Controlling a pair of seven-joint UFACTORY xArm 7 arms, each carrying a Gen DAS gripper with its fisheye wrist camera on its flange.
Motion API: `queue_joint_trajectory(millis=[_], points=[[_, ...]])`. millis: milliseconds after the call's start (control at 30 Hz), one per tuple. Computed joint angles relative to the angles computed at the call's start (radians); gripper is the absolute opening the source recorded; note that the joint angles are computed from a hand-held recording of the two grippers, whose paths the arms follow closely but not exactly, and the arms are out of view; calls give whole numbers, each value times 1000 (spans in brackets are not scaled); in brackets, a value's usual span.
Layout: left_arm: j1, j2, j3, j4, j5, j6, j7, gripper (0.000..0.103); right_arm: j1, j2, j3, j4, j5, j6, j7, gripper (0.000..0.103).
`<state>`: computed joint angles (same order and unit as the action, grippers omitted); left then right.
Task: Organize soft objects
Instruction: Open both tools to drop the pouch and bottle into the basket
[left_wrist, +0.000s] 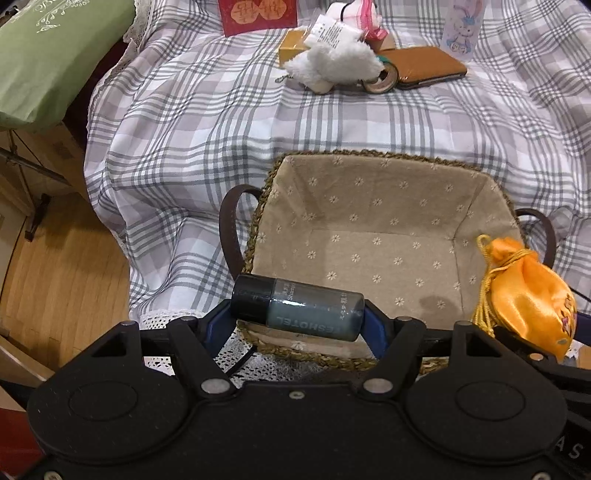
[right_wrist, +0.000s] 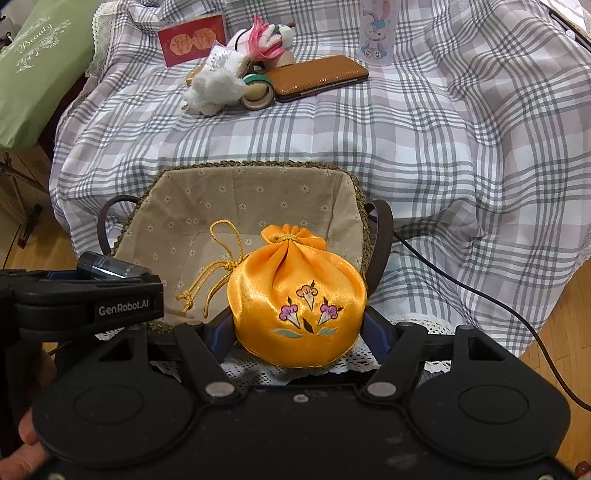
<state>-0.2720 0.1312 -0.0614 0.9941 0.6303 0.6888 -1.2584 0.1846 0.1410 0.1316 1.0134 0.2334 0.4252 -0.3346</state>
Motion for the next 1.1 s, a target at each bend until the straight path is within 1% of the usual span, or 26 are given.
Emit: queue_joint_trajectory(millis=[67,100,133,233,500,1100], points=[[-5,-1,1,3,26,8,-15,73,-5,-2,5,0,24,-1,-19,71],[-8,-2,1,4,41,9,-25,78,-6,-2,6,0,31,-2,-25,71],[-11,-5,1,3,57,10,-35,79,-6,-3,6,-1,35,-5,-30,71],[-11,-7,0,5,77,12,-45,79,-1,-7,2,-7,23,-18,-20,71],[-7,2,-3,10,49,19,-19,79,2,-1,-3,1,-5,-6,3,71],[-5,-8,-5,5,37,26,-14,79,3,4,-3,5,-25,2,25,71]])
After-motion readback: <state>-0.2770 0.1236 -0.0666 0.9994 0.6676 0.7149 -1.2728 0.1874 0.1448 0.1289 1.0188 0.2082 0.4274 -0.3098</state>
